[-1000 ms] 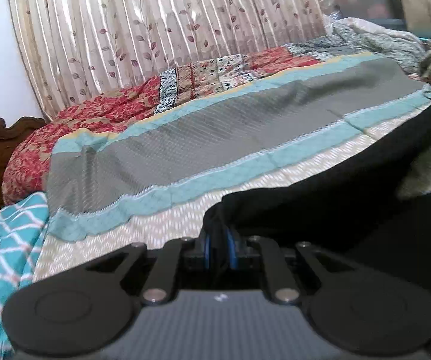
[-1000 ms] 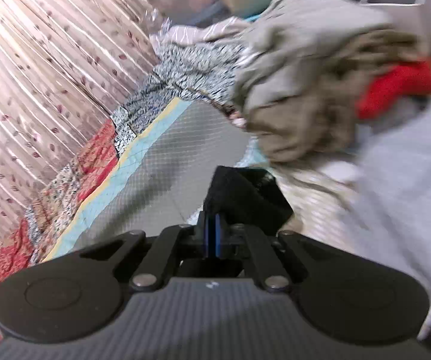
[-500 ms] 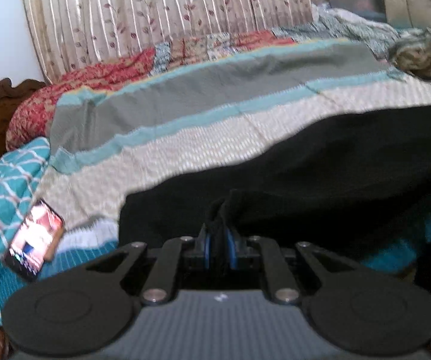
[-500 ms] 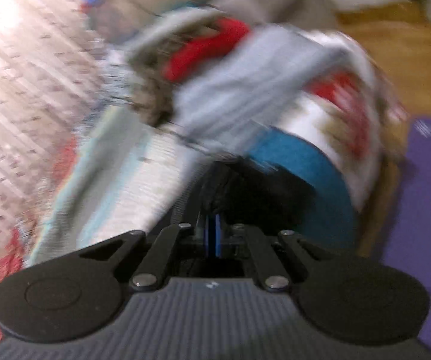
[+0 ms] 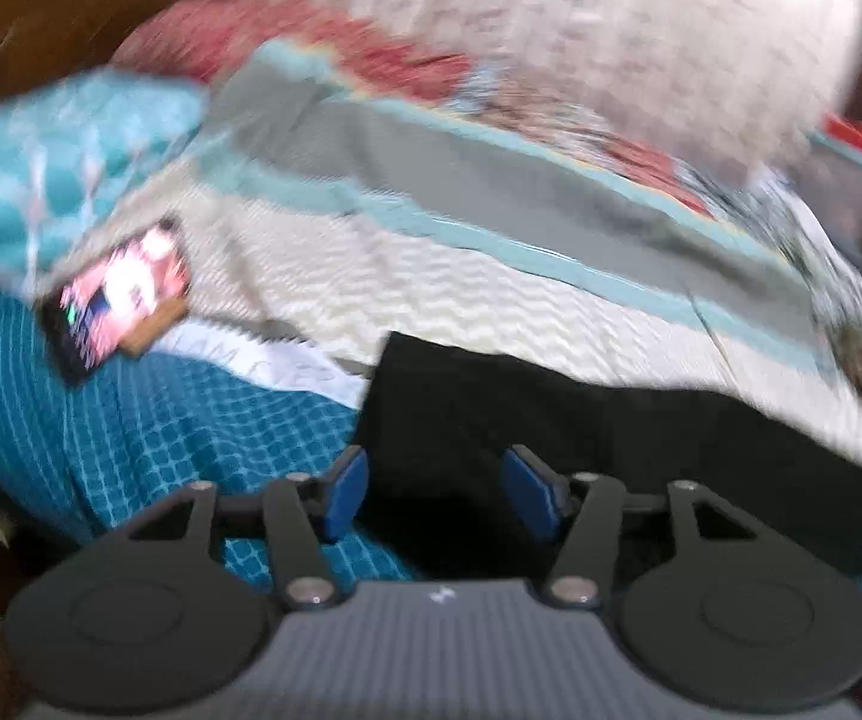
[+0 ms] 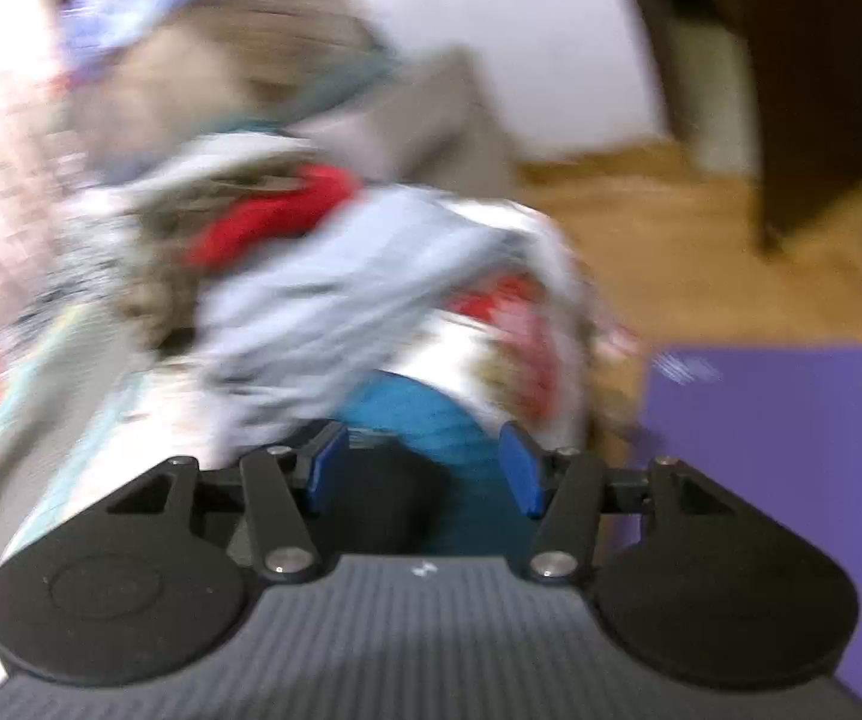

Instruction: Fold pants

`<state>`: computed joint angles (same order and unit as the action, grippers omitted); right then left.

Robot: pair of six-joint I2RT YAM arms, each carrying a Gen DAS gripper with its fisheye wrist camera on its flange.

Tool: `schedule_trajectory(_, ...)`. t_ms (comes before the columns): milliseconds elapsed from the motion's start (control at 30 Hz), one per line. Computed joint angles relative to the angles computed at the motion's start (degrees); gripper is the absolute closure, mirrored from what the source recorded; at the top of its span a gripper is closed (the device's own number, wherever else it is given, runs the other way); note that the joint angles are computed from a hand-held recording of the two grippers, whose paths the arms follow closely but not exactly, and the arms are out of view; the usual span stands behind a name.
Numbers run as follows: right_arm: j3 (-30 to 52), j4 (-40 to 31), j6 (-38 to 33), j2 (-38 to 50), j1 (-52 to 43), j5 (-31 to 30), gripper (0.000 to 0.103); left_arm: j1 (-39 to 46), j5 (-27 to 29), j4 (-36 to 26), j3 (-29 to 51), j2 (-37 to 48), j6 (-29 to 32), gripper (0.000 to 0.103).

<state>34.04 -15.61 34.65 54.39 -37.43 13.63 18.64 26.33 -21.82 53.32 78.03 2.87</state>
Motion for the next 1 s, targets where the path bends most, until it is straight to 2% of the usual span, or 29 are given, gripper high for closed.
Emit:
schedule_trajectory(67,1.08,1.77,-3.32,-0.18,5.12,-5.44,0.045,-0.03,1.56,-4.72,7.02,8.51,-2.41,0.044)
schedule_trajectory(133,3.39,2.92,-6.58,1.99,13.1,-13.49,0.044,-0.41,4.46,-9.4,11.82,14.93,-4.53,0.043)
schedule_trajectory(233,9.78,2.48,-13.79,11.02,25.53,-32.01,0.044,-1.98,5.26,-10.49,13.12,18.46,-6.71,0.046)
schedule_trajectory(367,23.38,0.91,-27.57,28.45,46.89,-40.76,0.04,-3.51,2.97,-7.86,13.11,19.2,-7.5,0.064)
schedule_trajectory(400,28.11,-0.77,-31.24,33.48,51.35,-41.59,0.039,-3.73,2.22,-6.93,12.77,18.66,-7.64,0.074)
schedule_trajectory(433,33.26,-2.42,-34.92,38.92,55.59,-41.58,0.038,-4.26,1.1,-6.42,13.29,18.42,-8.12,0.086)
schedule_trajectory(533,46.05,-7.26,-42.87,50.99,63.13,-40.63,0.037,-3.53,1.91,-4.51,14.2,17.23,-10.45,0.088)
schedule_trajectory(567,49.94,-8.73,-44.95,54.62,64.04,-40.0,0.042,-3.18,2.03,-2.91,13.45,16.24,-11.27,0.088)
schedule_trajectory(600,53.93,-10.55,-45.82,58.02,65.33,-38.79,0.075,-2.95,1.54,-0.95,12.84,15.23,-12.1,0.091)
schedule_trajectory(633,57.81,-12.57,-46.41,60.97,65.99,-36.73,0.091,-2.47,1.73,1.29,11.72,14.05,-12.82,0.092)
schedule_trajectory(667,59.95,-12.27,-46.28,62.73,66.73,-32.56,0.09,-1.72,2.89,3.04,10.97,13.32,-13.91,0.092)
schedule_trajectory(767,55.1,-1.63,-44.53,60.3,68.18,-21.15,0.091,0.62,6.09,8.17,8.53,12.83,-17.32,0.092)
schedule_trajectory(833,48.71,9.52,-45.51,57.32,69.11,-12.47,0.09,1.77,8.62,11.7,6.34,13.36,-19.05,0.091)
schedule_trajectory(900,42.2,16.64,-48.92,54.81,70.05,-11.06,0.09,1.27,5.91,15.65,3.13,13.31,-19.02,0.092)
schedule_trajectory(967,39.01,18.11,-56.88,55.21,71.87,-11.36,0.09,0.47,2.09,18.35,-0.96,12.99,-16.72,0.092)
schedule_trajectory(1000,37.42,18.51,-60.46,55.58,72.6,-10.95,0.09,0.68,2.18,16.76,-1.37,13.79,-15.9,0.092)
